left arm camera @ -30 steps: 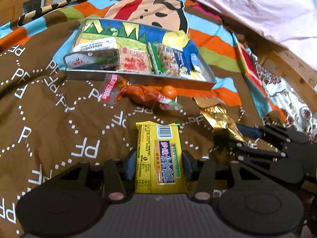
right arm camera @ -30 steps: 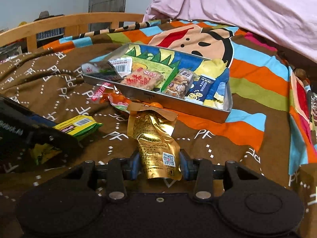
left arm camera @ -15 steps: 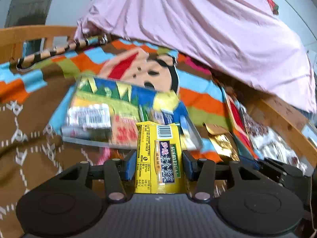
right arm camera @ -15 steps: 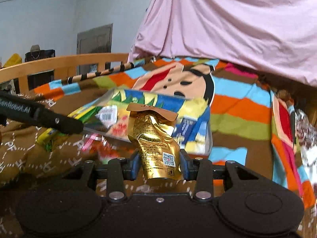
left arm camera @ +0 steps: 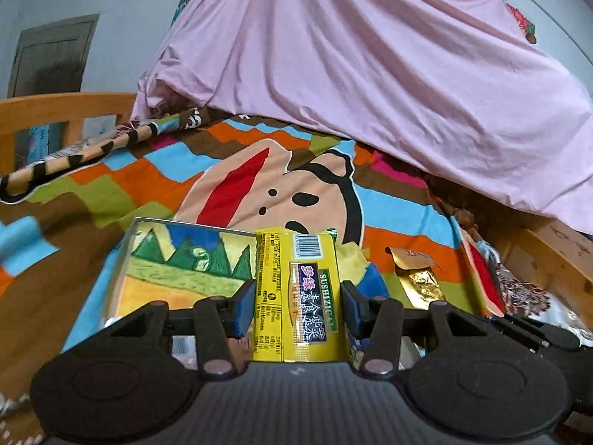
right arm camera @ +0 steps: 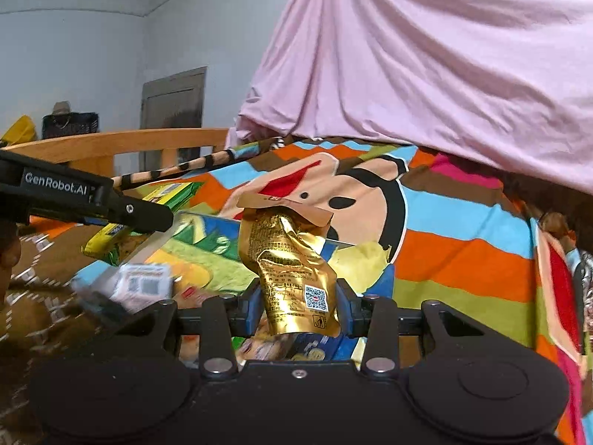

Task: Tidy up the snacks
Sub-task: 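Lift the yellow bar and gold foil packet and carry both over the tin box, then lower both snacks into the tin box and open both grippers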

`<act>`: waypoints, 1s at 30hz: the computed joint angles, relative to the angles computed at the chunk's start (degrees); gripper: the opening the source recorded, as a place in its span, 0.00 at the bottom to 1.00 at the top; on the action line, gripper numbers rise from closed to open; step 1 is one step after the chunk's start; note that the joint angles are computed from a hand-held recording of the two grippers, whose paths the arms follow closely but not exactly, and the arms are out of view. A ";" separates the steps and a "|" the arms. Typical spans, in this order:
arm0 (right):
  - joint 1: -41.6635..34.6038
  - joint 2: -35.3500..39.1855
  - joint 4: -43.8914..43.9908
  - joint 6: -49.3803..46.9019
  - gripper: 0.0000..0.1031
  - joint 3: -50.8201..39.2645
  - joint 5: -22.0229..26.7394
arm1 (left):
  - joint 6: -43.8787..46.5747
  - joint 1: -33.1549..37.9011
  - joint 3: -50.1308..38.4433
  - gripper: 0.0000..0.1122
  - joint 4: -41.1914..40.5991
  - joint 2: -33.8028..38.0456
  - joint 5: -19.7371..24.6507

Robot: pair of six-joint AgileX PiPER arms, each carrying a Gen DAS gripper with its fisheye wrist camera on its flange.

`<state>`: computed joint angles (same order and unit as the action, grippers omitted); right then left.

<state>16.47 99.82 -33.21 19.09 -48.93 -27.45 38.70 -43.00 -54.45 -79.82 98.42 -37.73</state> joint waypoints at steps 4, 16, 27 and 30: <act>0.10 8.09 2.28 -0.88 0.41 -7.71 2.61 | -2.78 4.57 -4.89 0.46 5.39 6.45 3.77; 1.03 18.79 11.20 -6.72 0.41 -16.38 8.18 | -2.14 7.86 -14.50 0.46 4.53 19.55 6.65; 0.14 21.32 7.75 -2.15 0.45 -17.45 8.22 | 5.29 9.10 -18.03 0.47 -4.12 22.46 8.48; -0.06 21.35 6.43 -0.69 0.46 -17.53 8.07 | 6.32 9.19 -18.21 0.49 -4.66 22.40 8.62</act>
